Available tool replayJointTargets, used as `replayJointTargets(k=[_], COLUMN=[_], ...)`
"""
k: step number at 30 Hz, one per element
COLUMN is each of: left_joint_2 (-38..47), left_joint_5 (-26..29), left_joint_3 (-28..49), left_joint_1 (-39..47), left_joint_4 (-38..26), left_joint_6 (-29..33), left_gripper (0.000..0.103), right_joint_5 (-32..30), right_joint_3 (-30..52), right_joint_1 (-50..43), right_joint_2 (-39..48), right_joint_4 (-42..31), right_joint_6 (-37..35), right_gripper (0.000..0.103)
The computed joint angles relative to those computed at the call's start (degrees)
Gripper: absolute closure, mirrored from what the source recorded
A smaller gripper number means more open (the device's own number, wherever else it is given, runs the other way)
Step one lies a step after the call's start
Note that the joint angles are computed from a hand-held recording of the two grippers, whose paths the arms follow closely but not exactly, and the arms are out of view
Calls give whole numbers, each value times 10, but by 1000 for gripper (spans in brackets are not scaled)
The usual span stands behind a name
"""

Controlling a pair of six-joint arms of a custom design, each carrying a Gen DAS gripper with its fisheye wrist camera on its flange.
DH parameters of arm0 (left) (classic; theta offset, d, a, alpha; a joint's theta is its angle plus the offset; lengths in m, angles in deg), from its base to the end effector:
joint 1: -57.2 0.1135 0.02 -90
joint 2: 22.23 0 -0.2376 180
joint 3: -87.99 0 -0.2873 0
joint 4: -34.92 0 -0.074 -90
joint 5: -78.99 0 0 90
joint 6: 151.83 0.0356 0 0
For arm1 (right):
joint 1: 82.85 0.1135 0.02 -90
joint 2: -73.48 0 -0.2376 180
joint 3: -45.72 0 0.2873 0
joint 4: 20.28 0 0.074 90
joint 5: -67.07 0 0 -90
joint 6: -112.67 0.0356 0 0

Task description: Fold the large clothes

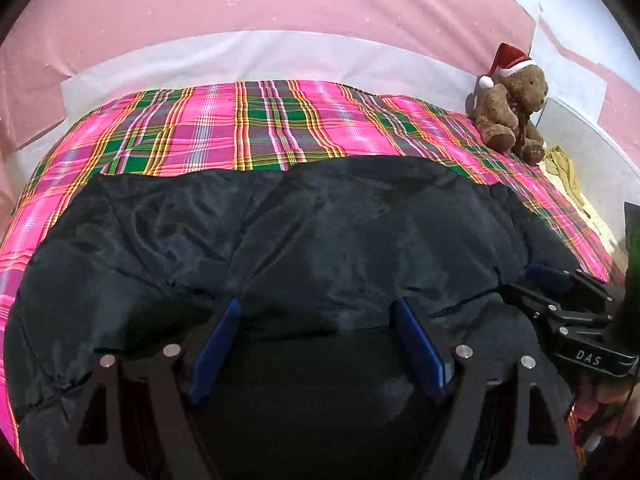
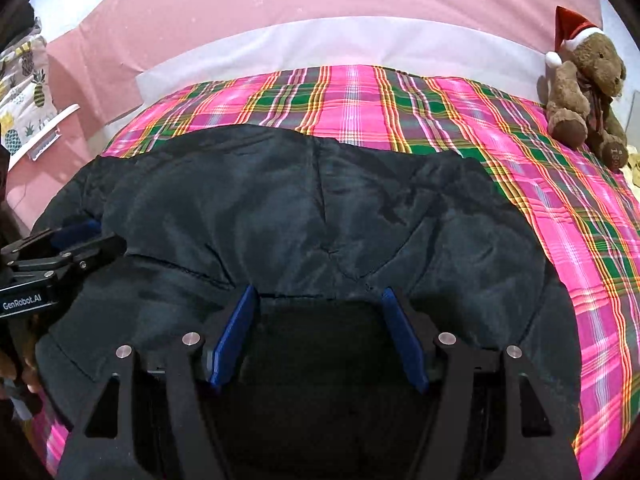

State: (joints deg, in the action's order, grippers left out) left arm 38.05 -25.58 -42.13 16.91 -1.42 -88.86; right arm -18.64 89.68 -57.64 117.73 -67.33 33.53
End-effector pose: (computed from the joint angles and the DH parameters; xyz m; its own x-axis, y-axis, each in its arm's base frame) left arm 0.2034 -0.1607 0.1890 -0.7195 0.0333 -0.6937 0.1879 0.9709 -0.1483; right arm 0.1923 0.0876 0.1973 -0.7248 -0.1336 -0.6759 -0.2467 0.9663 0.0737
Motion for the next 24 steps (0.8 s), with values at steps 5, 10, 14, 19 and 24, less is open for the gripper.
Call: replayJointTargets(k=[5, 10, 14, 19, 24], left_joint_2=[9, 13, -35, -153, -128], left_joint_5=[-3, 2, 57, 64, 108], left_joint_3=[-4, 3, 19, -7, -36], left_joint_1=[1, 3, 32, 110, 196], left_joint_4=[15, 9, -48, -101, -75], left_joint_6=[1, 1, 12, 76, 101], left_gripper=[21, 22, 24, 24, 24], right_joint_5=[-3, 22, -19, -35, -55], right_joint_3=[-9, 3, 33, 41, 14], right_joint_1=[-5, 14, -16, -97, -195], right_joint_2=[9, 16, -13, -99, -27], right_joint_4=[19, 9, -45, -95, -67], right_joint_6=[-4, 12, 17, -18, -63], right_gripper=[38, 38, 38, 38, 38])
